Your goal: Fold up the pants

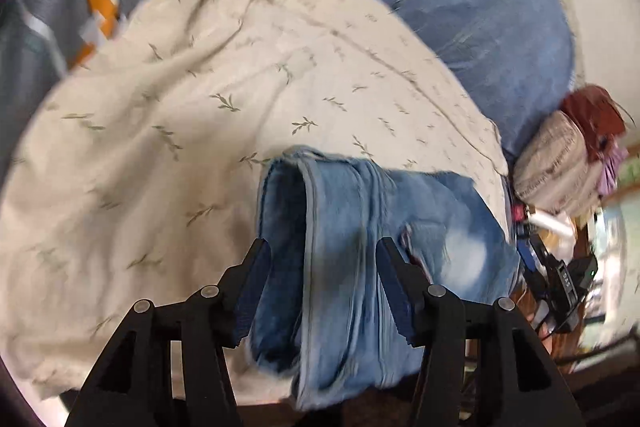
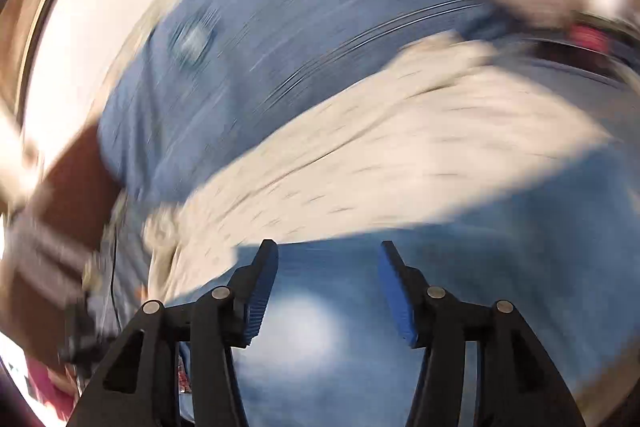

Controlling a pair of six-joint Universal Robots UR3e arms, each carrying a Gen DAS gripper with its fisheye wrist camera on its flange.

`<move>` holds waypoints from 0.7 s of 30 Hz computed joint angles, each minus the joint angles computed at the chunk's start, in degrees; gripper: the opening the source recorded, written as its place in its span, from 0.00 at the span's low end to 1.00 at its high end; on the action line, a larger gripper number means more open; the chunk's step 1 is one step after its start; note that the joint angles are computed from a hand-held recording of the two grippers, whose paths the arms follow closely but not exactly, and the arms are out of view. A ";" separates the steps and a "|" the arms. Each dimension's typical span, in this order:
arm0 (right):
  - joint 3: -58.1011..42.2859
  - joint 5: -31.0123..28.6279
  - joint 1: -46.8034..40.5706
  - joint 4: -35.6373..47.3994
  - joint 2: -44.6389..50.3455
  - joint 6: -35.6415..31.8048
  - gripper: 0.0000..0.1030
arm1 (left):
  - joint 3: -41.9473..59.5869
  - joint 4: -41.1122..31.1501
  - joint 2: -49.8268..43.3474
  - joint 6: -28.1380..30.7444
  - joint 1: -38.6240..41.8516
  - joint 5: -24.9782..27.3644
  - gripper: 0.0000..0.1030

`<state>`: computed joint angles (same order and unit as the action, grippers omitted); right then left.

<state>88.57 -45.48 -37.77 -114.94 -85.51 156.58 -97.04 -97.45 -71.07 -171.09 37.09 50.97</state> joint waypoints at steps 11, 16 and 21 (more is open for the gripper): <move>-27.81 -31.21 32.33 0.59 25.10 -8.39 0.03 | -2.03 15.95 -13.10 -8.10 -7.26 -2.91 0.18; -27.57 -32.36 31.74 -3.58 25.43 -4.08 0.01 | 1.55 27.12 -17.56 -14.77 -15.28 6.96 0.18; -17.31 -32.76 31.17 -10.98 20.69 -0.42 0.13 | 2.33 20.96 -15.68 -13.32 -12.66 5.10 0.20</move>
<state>71.26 -78.24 -6.60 -125.92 -64.82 156.16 -94.71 -76.49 -86.75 -184.41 24.43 56.07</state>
